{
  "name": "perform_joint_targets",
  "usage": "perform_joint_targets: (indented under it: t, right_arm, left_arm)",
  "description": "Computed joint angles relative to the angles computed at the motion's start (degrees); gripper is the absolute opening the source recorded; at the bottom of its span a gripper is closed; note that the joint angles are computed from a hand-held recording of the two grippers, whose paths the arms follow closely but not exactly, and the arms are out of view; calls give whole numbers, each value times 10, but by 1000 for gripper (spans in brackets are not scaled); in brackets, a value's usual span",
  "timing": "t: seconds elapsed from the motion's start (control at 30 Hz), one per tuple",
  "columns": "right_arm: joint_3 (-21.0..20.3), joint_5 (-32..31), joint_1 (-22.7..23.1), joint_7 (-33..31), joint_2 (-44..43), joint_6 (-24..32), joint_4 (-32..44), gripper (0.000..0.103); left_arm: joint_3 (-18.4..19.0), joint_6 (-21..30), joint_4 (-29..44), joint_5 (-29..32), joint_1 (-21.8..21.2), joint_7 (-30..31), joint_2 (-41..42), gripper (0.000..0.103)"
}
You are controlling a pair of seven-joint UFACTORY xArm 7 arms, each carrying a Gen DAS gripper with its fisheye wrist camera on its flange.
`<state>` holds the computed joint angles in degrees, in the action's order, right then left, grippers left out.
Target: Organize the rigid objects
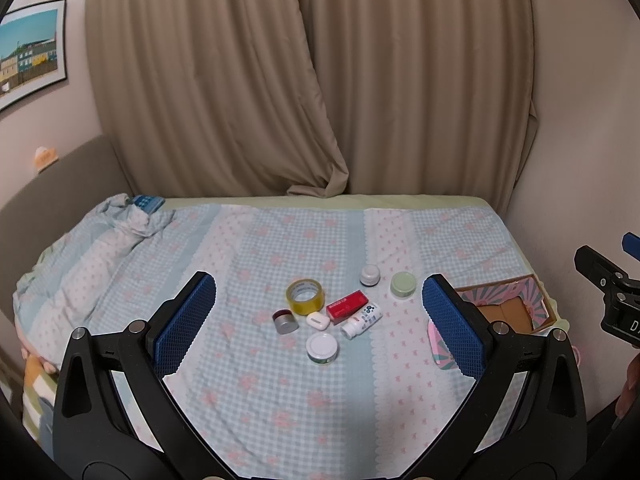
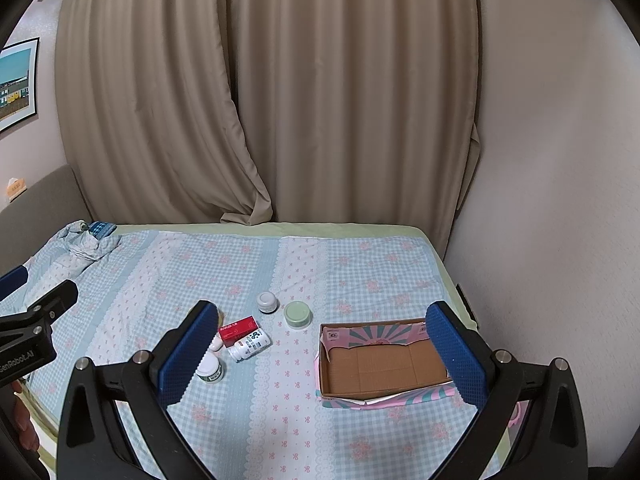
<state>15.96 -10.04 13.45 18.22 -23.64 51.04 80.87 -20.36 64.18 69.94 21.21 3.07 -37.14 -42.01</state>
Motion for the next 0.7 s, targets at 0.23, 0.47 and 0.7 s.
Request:
perform_joint_targets:
  t: [0.23, 0.47, 0.7]
  right_arm:
    - [-4, 4, 4, -9, 5, 3, 7, 103]
    - [-14, 26, 21, -51, 24, -3, 9, 103]
    - [12, 30, 40, 2, 66, 12, 9, 103]
  left_arm:
    - [5, 11, 11, -8, 0, -6, 8, 103]
    - [24, 30, -6, -16, -2, -9, -1, 103]
    - [100, 2, -88, -44, -18, 43, -26, 103]
